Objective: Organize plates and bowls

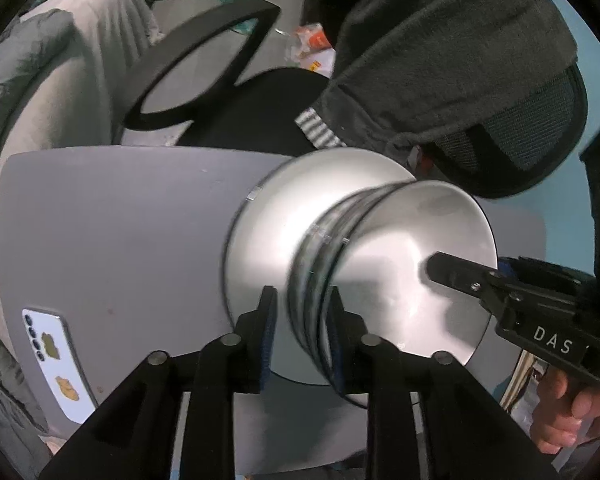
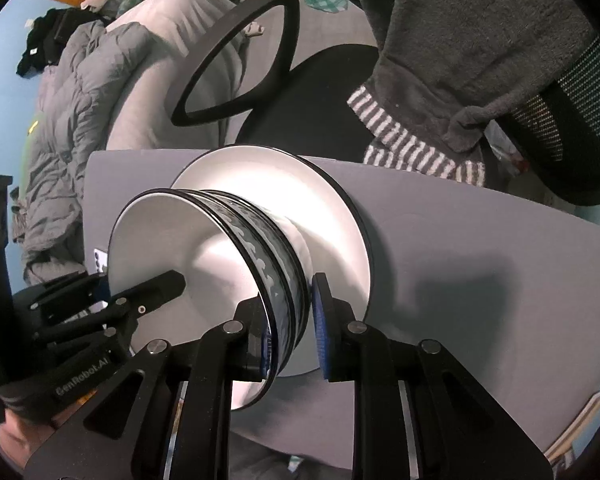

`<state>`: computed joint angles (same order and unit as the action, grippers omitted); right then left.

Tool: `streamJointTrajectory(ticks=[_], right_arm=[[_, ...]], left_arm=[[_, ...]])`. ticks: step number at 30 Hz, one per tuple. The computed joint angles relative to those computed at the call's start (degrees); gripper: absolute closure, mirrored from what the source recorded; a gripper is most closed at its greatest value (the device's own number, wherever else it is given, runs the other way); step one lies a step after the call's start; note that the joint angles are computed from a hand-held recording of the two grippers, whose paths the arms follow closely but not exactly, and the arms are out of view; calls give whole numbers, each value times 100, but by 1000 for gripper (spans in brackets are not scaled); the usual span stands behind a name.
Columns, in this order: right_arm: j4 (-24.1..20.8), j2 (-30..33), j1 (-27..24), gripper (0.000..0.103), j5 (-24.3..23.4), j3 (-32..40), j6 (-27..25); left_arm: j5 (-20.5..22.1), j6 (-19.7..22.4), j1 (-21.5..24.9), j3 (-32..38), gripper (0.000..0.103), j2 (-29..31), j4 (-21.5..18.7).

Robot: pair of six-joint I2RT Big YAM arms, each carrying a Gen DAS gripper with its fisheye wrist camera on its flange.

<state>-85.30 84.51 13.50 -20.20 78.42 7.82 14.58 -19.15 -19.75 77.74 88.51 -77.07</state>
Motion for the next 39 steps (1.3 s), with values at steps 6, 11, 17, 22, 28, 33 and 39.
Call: streamJointTrajectory(ticks=[6,11,17,22,28,33,39], right_arm=[[159,-313,88,65,556,-33,64],[160,-681,103,54,805,82,98],[150,-1198,234,42,1046,313,188],[40,-1519,383,40,1070,513,346],[-81,-1848,586,39,1249,679,750],[-186,-2097,951,38,1905,802,862],[-282,-2376,1275,38,2263,798,1234]], left_arm=[[-406,-193,24,-52,53,-377,7],[-696,-258,-55,-91,39,-903,54],[-599,-548,-37,-59,37,-1547,-5],[-919,-734,-105,-23,23,-2082,34],[-1236,-815,-182,28,23,-2516,-92],[-1320,-910,-276,56,22,-2784,-229],[-1421,-1115,-426,54,19,-3089,-383]])
